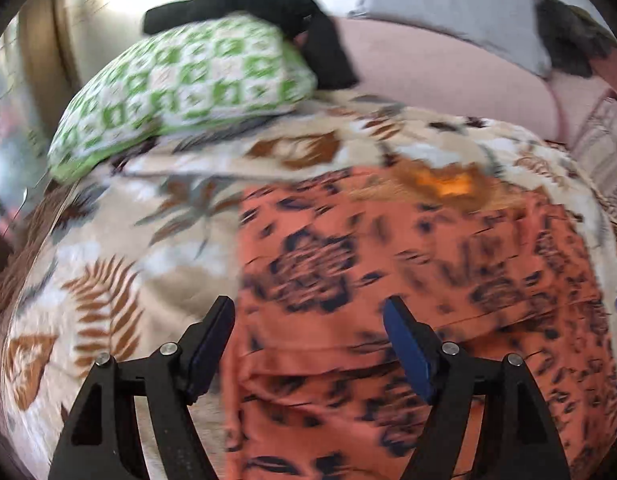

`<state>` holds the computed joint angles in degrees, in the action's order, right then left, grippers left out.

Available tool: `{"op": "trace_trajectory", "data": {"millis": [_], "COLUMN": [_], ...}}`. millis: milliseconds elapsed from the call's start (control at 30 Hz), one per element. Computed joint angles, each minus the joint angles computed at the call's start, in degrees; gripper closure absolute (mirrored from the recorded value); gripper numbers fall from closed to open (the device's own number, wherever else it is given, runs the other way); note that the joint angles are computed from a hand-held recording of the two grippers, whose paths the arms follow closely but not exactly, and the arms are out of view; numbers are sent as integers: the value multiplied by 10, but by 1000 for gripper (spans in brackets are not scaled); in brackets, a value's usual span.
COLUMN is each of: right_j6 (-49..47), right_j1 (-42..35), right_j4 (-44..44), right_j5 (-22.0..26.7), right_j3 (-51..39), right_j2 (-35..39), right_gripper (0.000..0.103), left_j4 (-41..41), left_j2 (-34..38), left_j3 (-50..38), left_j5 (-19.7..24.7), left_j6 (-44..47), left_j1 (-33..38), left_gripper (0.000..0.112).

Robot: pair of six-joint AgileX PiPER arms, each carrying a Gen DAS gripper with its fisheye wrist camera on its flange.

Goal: Fold small clothes

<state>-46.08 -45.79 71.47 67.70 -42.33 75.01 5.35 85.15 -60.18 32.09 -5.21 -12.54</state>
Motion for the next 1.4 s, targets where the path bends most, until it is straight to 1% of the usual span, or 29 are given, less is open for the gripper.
{"op": "trace_trajectory", "data": {"millis": [100,133,167,200,233,300,333,400,467,500,533,567,600,633,667,733,833,900,933,967,1000,1033,1067,1100,1133,1167,1300,1333,1400], "right_j6": [77,111,164,210,241,273,289,322,365,393,427,462,494,512,530,549,573,620,645,649,634,595,559,544,536,525,516,508,489], "right_j1": [48,67,89,102,111,126,135,157,178,192,207,219,231,236,245,265,291,313,320,319,316,299,282,275,264,252,242,242,249], "right_j4": [15,5,-28,-57,-66,-70,-80,-108,-152,-189,-238,-285,-324,-346,-375,-420,-481,-554,-584,-592,-576,-538,-503,-488,-471,-454,-486,-487,-489], "right_j5": [-41,-60,-91,-109,-119,-133,-143,-170,-194,-199,-202,-197,-191,-184,-183,-198,-225,-256,-272,-282,-269,-259,-258,-274,-268,-260,-238,-231,-208], "right_j3": [-70,-97,-126,-148,-159,-167,-169,-176,-191,-206,-227,-249,-265,-276,-284,-286,-270,-231,-208,-189,-191,-173,-164,-148,-145,-148,-210,-236,-301], "right_j2": [66,94,120,143,165,189,192,195,194,195,200,211,225,235,236,205,121,67,59,72,103,122,119,97,81,69,65,81,133], "right_gripper": [1,1,1,1,1,8,11,12,17,22,40,73,82,87,95,97,97,97,96,89,81,63,62,56,35,29,29,29,29], "left_j4": [-45,-40,-31,-43,-62,-97,-113,-169,-192,-204,-203,-197,-197,-201,-207,-201,-193,-180,-166,-159,-167,-173,-184,-188,-184,-168,-143,-117,-113], "left_j2": [13,15,18,18,21,26,34,42,50,51,51,50,49,48,48,49,46,45,44,44,44,42,41,39,38,32,6,3,6], "left_j3": [29,40,48,57,63,75,74,66,58,58,59,61,64,66,68,63,66,69,69,68,66,66,66,65,65,65,81,83,81], "left_j5": [-37,-53,-65,-78,-88,-105,-108,-98,-87,-86,-88,-91,-94,-97,-99,-93,-97,-101,-101,-101,-97,-96,-93,-91,-91,-96,-133,-143,-148], "left_j6": [45,37,24,34,53,88,100,143,155,164,163,159,159,163,169,164,155,140,125,118,126,131,141,142,136,117,99,74,73], "left_j1": [45,53,56,62,70,80,83,99,108,111,110,108,108,108,110,110,108,103,100,99,102,104,108,110,111,108,97,91,89], "left_gripper": [35,35,35,35,35,35,34,34,32,32,32,32,32,32,31,31,31,30,30,30,30,30,30,30,30,30,30,30,30]}}
